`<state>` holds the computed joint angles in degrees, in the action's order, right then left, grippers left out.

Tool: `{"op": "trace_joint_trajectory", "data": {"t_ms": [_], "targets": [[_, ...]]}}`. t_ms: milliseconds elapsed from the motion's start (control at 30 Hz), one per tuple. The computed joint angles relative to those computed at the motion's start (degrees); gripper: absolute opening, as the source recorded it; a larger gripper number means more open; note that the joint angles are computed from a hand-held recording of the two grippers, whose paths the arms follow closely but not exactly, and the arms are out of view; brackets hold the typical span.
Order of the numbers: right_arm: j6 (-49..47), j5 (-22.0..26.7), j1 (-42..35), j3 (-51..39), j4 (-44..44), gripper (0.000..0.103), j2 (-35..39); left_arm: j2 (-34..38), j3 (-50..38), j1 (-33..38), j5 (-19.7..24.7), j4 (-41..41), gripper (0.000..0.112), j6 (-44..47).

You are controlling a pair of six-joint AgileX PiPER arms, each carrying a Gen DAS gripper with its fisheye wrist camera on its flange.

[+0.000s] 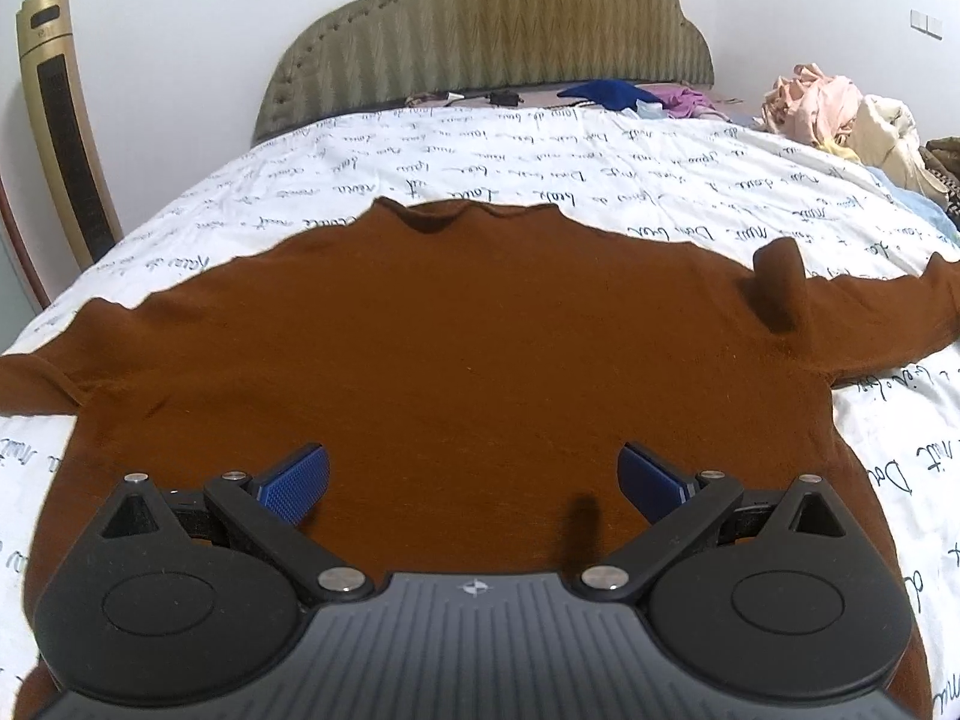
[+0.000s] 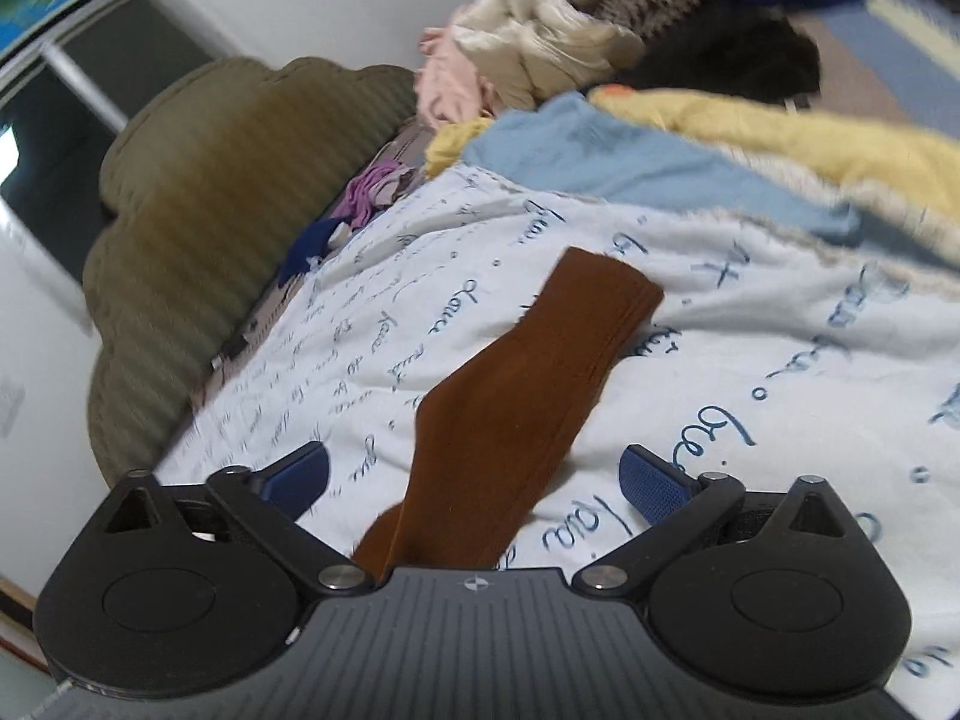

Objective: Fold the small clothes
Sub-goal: 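Grasp the cuff of one brown sweater sleeve with the right gripper, then lift the held sleeve and carry it across the sweater body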

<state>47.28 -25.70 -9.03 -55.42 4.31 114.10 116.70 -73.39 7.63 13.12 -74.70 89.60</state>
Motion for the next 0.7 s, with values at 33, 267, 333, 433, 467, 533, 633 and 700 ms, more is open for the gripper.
{"op": "trace_joint_trajectory", "data": {"t_ms": [33,267,333,433,467,533,633,700], "targets": [[3.9,-1.7,-0.6,0.0,-2.9,0.092,0.9,0.2,-0.2,-0.3,-0.2,0.2,0.103,-0.4],[9.0,-8.5,-1.8,-2.6,-4.2,0.08,6.7,1.2,0.6,-1.3,-0.8,-8.5,0.103,5.8],[8.9,-9.4,-1.6,-3.3,-2.7,0.066,7.6,1.8,0.8,-1.3,-0.7,-10.3,0.103,7.0],[13.9,-10.9,-2.7,-4.1,-4.6,0.036,9.2,2.8,0.9,-1.1,-0.5,-11.1,0.103,7.6],[15.2,-11.1,-3.0,-4.3,-4.8,0.029,9.7,2.9,1.2,-0.9,-0.2,-14.1,0.103,10.7],[17.2,-12.9,-3.3,-4.2,-4.3,0.011,10.9,2.8,2.0,-0.7,0.2,-20.2,0.103,17.0],[16.7,-17.5,-2.5,-2.6,-2.9,0.01,11.7,2.7,2.4,-0.9,-0.2,-21.6,0.103,19.0],[16.7,-20.2,-1.9,-1.8,-3.8,0.01,11.6,2.6,2.6,-0.6,0.0,-21.6,0.103,18.9]]}}
